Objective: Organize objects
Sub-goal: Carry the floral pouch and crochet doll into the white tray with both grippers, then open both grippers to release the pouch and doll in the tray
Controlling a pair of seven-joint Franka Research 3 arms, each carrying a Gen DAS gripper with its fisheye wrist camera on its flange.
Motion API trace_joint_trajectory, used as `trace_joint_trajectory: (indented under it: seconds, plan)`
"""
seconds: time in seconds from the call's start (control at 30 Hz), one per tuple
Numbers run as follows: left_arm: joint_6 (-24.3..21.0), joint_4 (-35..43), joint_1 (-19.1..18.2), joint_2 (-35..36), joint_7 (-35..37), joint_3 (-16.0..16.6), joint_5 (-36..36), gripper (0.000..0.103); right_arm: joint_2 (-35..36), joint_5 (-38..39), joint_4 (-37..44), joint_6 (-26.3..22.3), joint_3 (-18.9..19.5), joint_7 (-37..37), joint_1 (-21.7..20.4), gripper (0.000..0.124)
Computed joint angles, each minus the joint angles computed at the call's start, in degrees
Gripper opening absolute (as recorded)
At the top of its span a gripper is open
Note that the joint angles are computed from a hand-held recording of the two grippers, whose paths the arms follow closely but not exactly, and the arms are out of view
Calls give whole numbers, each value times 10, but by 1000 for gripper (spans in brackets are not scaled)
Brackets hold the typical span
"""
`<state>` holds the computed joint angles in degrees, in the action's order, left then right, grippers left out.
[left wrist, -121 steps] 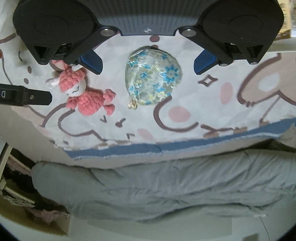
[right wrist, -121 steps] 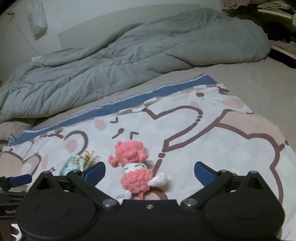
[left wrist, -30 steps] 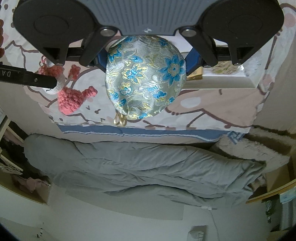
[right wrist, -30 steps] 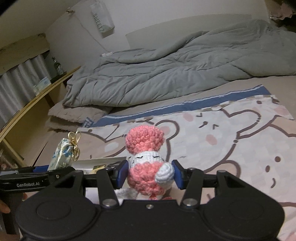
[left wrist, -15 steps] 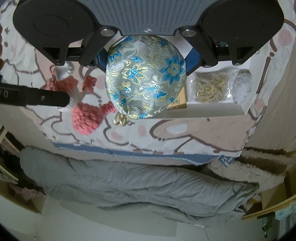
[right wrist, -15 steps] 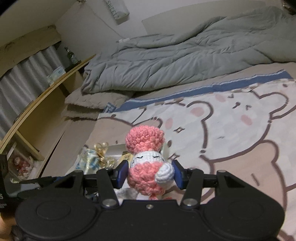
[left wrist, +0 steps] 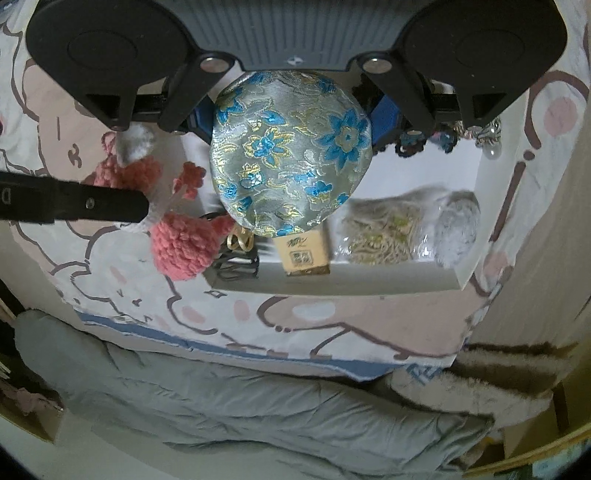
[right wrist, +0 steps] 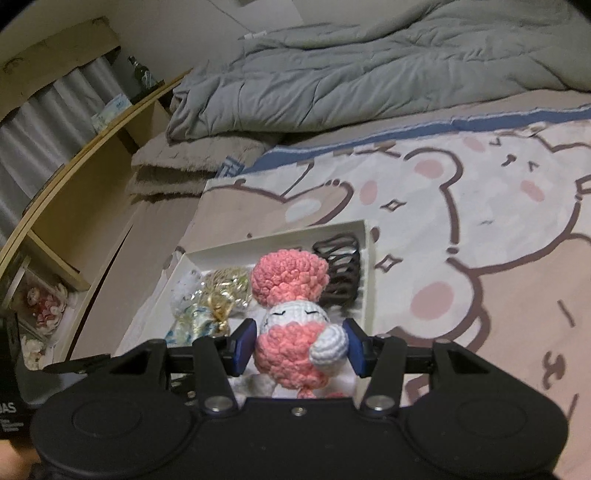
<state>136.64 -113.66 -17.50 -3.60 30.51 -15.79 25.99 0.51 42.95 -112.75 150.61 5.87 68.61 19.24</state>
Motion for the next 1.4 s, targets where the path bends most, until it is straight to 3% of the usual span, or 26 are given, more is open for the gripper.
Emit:
trace_joint_trajectory:
  seconds: [0.1,0.23,0.43,1.1,1.4]
  plan:
    - [13,-9,2,-1,1,3,-16,81,4,-4,2,-8,3,7,3,52]
    - [5,-7,0,9,28,5,-57,95,8,-18,2,-23,5,13,7,55]
    - [-11,-12,-2,8,55,4,-68,96,8,-64,6,-71,2,53,4,62]
    - [-4,-17,-2,-7,24,0,-51,96,-6,-89,-9,-58,-1,26,0,64]
    - [-11,-19,-5,-29,-12,-8,-19,103,-27,-74,-23,-28,-6,-18,0,72]
